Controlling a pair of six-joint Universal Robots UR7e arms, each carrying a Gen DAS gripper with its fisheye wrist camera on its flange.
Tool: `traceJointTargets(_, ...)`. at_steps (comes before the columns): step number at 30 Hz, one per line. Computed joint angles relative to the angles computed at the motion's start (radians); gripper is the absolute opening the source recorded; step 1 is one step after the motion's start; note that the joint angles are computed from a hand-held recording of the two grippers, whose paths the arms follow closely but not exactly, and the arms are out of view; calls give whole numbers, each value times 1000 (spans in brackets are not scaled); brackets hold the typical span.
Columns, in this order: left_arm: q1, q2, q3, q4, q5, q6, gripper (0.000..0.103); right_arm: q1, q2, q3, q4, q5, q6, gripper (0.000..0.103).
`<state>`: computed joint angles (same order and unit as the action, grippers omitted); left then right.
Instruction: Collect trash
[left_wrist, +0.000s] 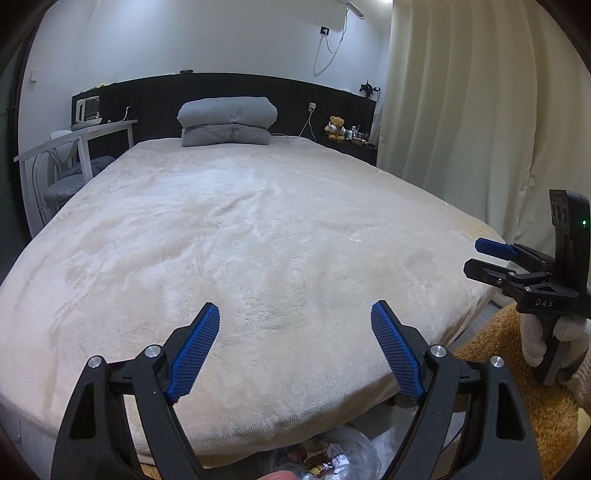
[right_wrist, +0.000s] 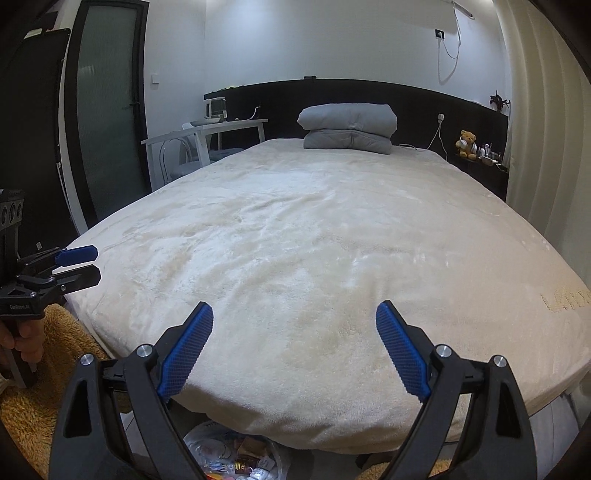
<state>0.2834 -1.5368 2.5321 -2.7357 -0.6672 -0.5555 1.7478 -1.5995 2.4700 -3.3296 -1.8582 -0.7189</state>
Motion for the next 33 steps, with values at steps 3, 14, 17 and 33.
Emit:
traceJointTargets(3,-11,6,21,-54,11,-2,94,-8,21,4,-26,11,-7,89)
traceJointTargets(14,-66,7,54,-78,89,-40,97,7,74,25,-153,10,-44,98)
traceJointTargets(17,-68,12,55,-83,93,-40,97,10,77,29,-170,11,-44,98)
traceJointTargets(33,-81,17,61,-75,103,-41,97,11,74,26,-160,3,-29,98)
